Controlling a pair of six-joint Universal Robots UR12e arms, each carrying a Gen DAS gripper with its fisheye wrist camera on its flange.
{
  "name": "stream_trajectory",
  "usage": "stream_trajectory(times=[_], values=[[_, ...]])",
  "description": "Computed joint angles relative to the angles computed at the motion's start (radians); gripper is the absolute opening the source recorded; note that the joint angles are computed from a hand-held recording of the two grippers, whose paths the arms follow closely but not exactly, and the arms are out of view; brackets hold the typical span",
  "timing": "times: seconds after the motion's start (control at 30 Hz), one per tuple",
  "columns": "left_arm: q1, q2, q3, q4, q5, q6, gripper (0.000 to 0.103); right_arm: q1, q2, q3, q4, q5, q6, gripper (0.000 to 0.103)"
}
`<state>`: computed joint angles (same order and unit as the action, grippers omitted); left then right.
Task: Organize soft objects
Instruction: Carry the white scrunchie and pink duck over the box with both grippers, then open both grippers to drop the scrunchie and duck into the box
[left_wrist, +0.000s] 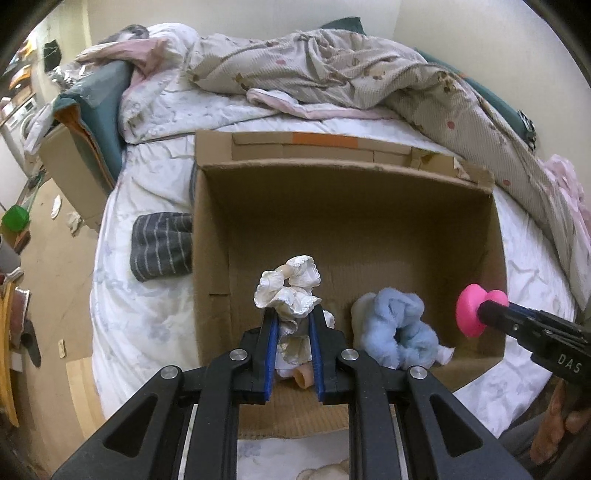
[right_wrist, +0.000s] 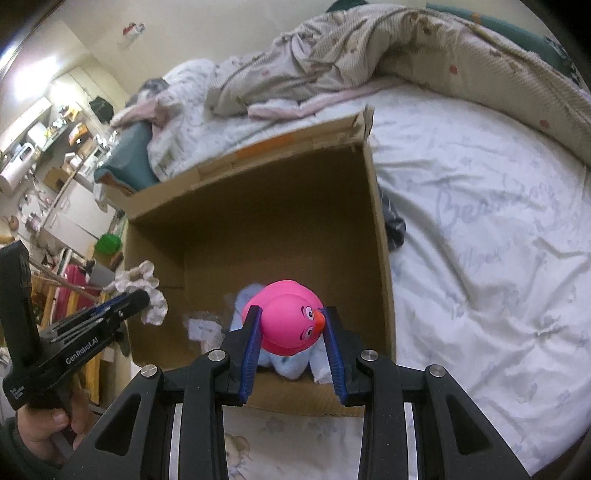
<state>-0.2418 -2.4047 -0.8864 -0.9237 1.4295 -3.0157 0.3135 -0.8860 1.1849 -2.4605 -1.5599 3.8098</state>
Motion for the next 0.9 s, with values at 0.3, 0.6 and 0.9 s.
stream_trajectory(times=[0.3,0.6,0.9], values=[[0.005,-0.011,0.019,-0.059,-0.007,-0.024,0.015,-0.003,0.029,-0.039,0.078,0.031,0.001,0.035],[0.005,-0.010,0.020,-0.066,-0.018,-0.027,0.020,-0.002,0.050,-0.071,0.126,0.056,-0.006,0.035],[0.006,-0.006,0.017,-0.067,-0.040,-0.037,0.054,-0.003,0.050,-0.070,0.122,0.057,0.004,0.035]])
